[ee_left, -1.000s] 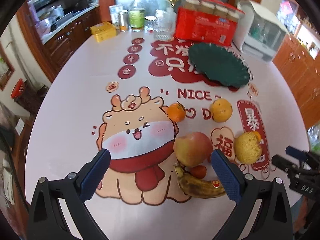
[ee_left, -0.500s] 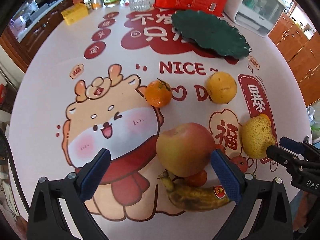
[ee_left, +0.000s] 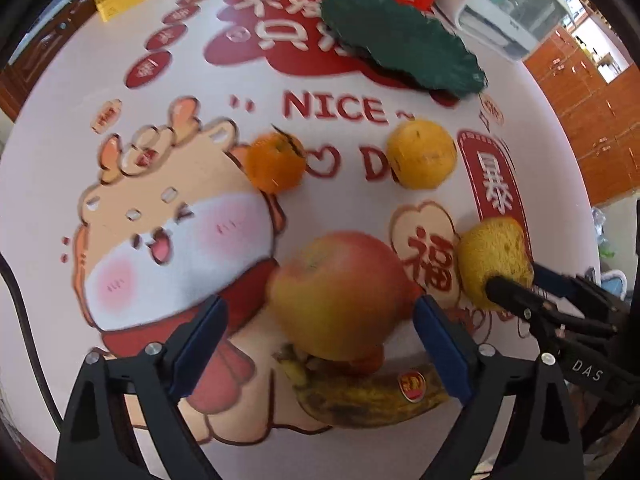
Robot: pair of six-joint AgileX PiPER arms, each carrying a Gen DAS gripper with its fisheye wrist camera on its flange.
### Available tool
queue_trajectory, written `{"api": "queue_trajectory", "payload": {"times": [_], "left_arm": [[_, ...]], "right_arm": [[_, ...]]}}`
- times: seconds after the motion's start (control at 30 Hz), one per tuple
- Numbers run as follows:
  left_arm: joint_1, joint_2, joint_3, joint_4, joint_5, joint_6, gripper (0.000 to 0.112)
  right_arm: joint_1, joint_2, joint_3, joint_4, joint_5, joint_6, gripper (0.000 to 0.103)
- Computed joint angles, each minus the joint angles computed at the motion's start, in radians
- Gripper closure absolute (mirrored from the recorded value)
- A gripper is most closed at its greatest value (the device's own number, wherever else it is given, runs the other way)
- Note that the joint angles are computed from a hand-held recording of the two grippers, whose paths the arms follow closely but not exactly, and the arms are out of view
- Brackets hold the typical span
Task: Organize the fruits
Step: 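Grasp the red apple with the left tool while the right tool grasps the speckled pear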
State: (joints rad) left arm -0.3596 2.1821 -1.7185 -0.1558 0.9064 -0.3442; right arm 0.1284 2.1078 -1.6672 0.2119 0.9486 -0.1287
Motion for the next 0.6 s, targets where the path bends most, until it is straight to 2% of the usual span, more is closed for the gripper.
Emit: {"api": "queue_trajectory", "payload": {"times": [0.27, 0.43, 0.6], "left_arm": [[0.001, 0.036, -0.021, -0.035, 0.014, -0.002, 0.041], [0.023, 0.036, -0.012, -0.06, -0.007, -0.008, 0.044], [0.038, 0.052, -0.036, -0.082, -0.003, -0.003, 0.047]], "right_arm": [[0.049, -0.006, 0.011, -0.063, -0.041, -0.007, 0.038], [0.053, 0.032, -0.048, -0.033, -0.023, -0.02, 0.038], [0.053, 0.089, -0.131, -0.018, 0.023, -0.002, 0.034]]}}
